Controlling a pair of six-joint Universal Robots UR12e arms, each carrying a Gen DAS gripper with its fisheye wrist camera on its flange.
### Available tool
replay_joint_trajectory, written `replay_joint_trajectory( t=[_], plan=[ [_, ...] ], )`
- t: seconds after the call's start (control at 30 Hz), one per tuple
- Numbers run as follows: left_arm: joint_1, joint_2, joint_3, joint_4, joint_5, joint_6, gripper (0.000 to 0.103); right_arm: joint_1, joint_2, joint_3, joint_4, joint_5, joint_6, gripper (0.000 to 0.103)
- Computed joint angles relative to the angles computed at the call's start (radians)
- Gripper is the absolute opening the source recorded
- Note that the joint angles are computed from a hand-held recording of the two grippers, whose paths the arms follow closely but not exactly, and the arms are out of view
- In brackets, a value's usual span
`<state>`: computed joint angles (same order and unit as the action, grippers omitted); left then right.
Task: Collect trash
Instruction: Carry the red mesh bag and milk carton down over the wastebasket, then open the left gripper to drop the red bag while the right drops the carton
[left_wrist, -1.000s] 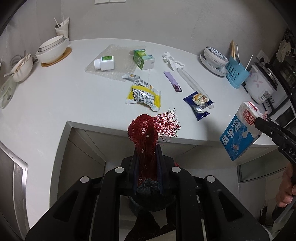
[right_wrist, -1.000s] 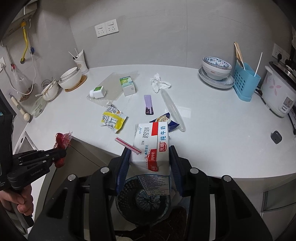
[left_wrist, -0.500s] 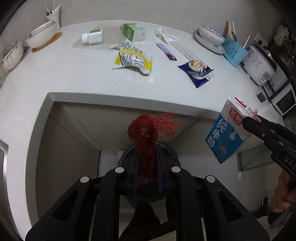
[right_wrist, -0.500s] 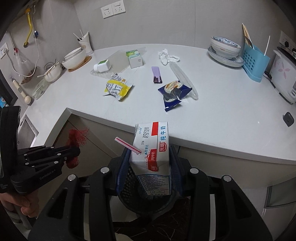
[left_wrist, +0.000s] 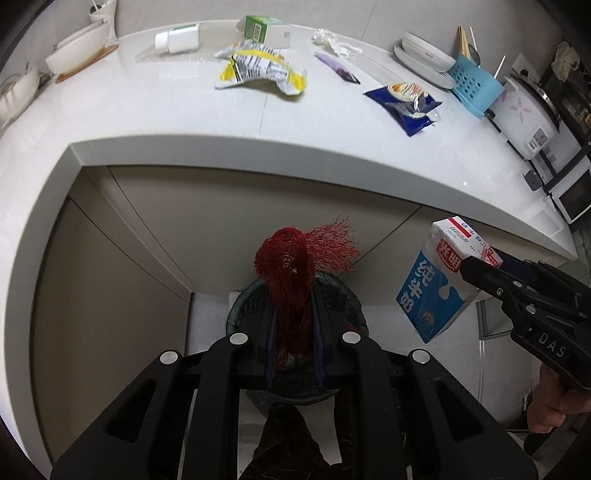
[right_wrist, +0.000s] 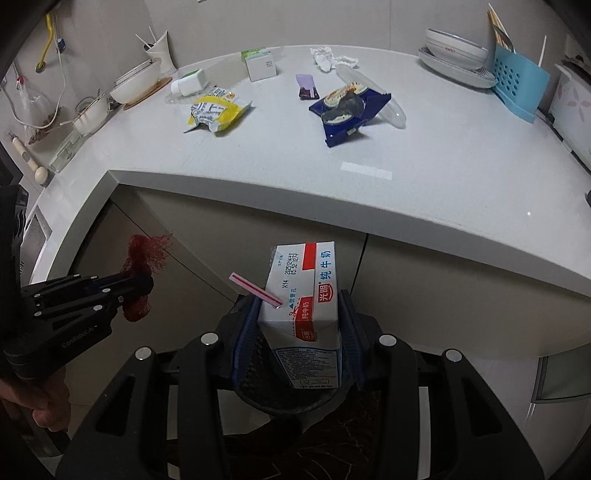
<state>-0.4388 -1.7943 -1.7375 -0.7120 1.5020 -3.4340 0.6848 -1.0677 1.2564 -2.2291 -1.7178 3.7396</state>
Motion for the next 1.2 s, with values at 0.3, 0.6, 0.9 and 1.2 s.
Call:
replay_joint_trajectory(
  t=[0.3,0.6,0.9,1.2],
  plan=[
    [-0.007,-0.035,-0.031,0.079,0.008,0.021,0.015,-0.007,0.015,0.047,-0.033,0.054,-0.022,0.04],
    [-0.012,-0.084,-0.023,0.046,0.006,0.042,0.015,-0.018,0.023,0.075,-0.013,0.088,-0.01,0.04],
    [-0.024,-0.125,0.005,-0.011,-0.02,0.082,0.015,-0.031,0.021,0.097,-0.001,0.107,0.001,0.04],
    [-0.029,-0.145,0.031,-0.041,-0.03,0.118,0.024,-0.028,0.045,0.063,0.032,0.113,0.009,0.04]
  ],
)
